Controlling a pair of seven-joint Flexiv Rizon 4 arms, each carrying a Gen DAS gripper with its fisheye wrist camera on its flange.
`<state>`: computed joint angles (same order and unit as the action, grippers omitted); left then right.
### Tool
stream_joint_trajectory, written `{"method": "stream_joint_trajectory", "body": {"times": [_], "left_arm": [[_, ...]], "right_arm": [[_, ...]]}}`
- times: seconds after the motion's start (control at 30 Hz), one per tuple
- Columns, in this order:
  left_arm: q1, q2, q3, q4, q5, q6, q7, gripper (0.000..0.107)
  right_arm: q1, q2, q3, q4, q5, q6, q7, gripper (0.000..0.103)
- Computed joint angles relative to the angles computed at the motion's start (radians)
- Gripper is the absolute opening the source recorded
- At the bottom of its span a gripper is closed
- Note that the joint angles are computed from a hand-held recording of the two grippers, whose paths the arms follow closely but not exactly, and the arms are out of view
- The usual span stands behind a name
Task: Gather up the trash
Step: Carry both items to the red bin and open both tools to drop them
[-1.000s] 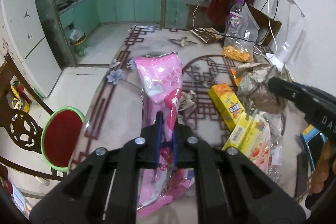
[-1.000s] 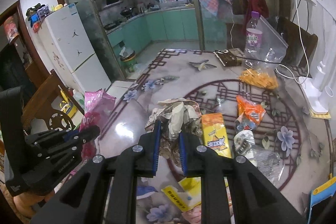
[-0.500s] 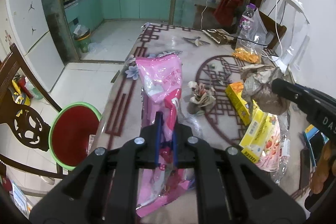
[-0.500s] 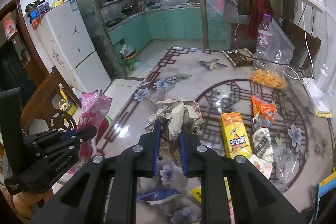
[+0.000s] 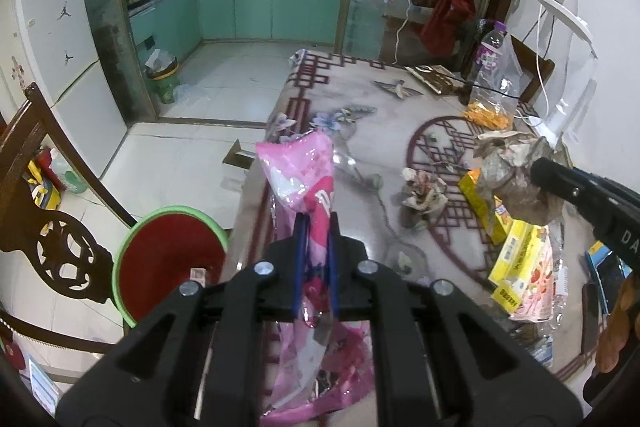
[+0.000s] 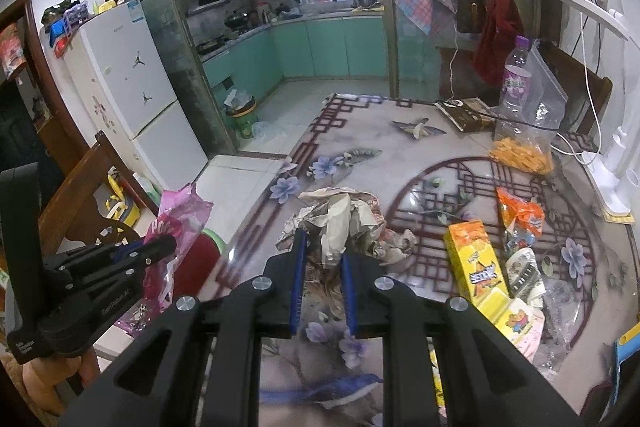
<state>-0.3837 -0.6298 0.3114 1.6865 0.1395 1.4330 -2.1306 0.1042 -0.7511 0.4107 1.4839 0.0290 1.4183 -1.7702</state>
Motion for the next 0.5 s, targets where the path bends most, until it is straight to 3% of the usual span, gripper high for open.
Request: {"method": "stream_joint_trajectory", "body": {"times": [0.5], "left_arm": [[0.061,0.054,0.05,0.113,-0.016,0.074,0.037,0.009]], "right_arm": [[0.101,-0.022,-0.009,-0.025,-0.039,0.02,0.06,0.016]]}}
